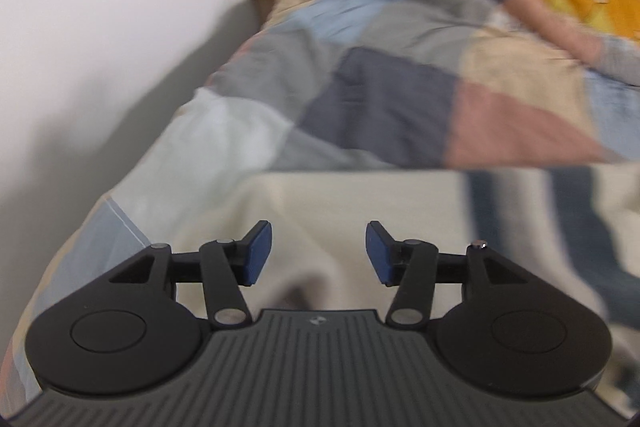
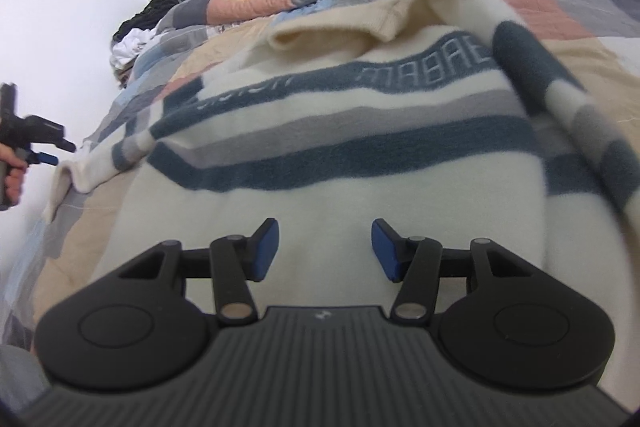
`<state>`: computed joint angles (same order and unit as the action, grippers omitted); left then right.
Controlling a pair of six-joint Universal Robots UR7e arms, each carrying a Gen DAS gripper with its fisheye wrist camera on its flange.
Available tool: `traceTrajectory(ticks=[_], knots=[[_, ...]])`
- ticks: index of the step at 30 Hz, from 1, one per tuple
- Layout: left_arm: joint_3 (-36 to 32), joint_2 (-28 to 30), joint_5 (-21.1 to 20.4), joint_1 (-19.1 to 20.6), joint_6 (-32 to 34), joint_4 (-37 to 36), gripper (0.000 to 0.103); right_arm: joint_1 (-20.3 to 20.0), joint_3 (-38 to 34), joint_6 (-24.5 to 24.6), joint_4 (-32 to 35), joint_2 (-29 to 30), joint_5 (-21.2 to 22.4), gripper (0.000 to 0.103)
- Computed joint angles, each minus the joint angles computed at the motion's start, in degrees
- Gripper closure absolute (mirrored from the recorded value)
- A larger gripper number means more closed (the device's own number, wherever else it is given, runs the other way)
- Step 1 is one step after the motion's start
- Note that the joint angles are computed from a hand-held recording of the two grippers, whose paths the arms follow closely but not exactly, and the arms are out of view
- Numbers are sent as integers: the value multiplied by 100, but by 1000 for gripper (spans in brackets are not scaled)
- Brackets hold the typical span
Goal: Fold large clothes
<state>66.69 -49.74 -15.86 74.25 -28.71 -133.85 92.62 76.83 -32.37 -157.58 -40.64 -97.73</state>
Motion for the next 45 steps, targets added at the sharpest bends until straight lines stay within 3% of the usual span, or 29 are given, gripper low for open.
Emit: traceTrajectory(ticks=[4,11,17,20,22,27,32,35,40,45], knots=[[345,61,-2,-551,791,-312,44,12,264,-28,-244,-199,-1,49],[886,206,-780,-1395,1218,-1247,44,64,802,-167,-836,-548,-233,49],[841,757,-1311,-1834,1311,-1702,44,31,1122,-176,-1489,-787,-375,49],[669,1244,-1295,-1965,1640,-2293,44,-7,1055,92,-1551,-807,-458,49],[601,1494,-1547,-1972,1810,-2545,44,-35,994,242,-1580,-796,-553,49],[655,1968,-1665,-1909,1980,-2770,44,-174,839,828,-1356,-794,-664,48],[911,2021,-1891,-1726,1481,-2636,44,-275,739,1359,-1282,-789,-685,48],[1180,1950,-1997,-1643,1437,-2808,44,-333,666,1818,-1272,-774,-752,34],[1481,1838,-2256,-1551,1331,-3226,44,-396,678,2117,-1713,-770,-796,35],[1444,1828,-2402,-1483,1245,-3337,44,-373,576,2257,-2077,-644,-1308,36]])
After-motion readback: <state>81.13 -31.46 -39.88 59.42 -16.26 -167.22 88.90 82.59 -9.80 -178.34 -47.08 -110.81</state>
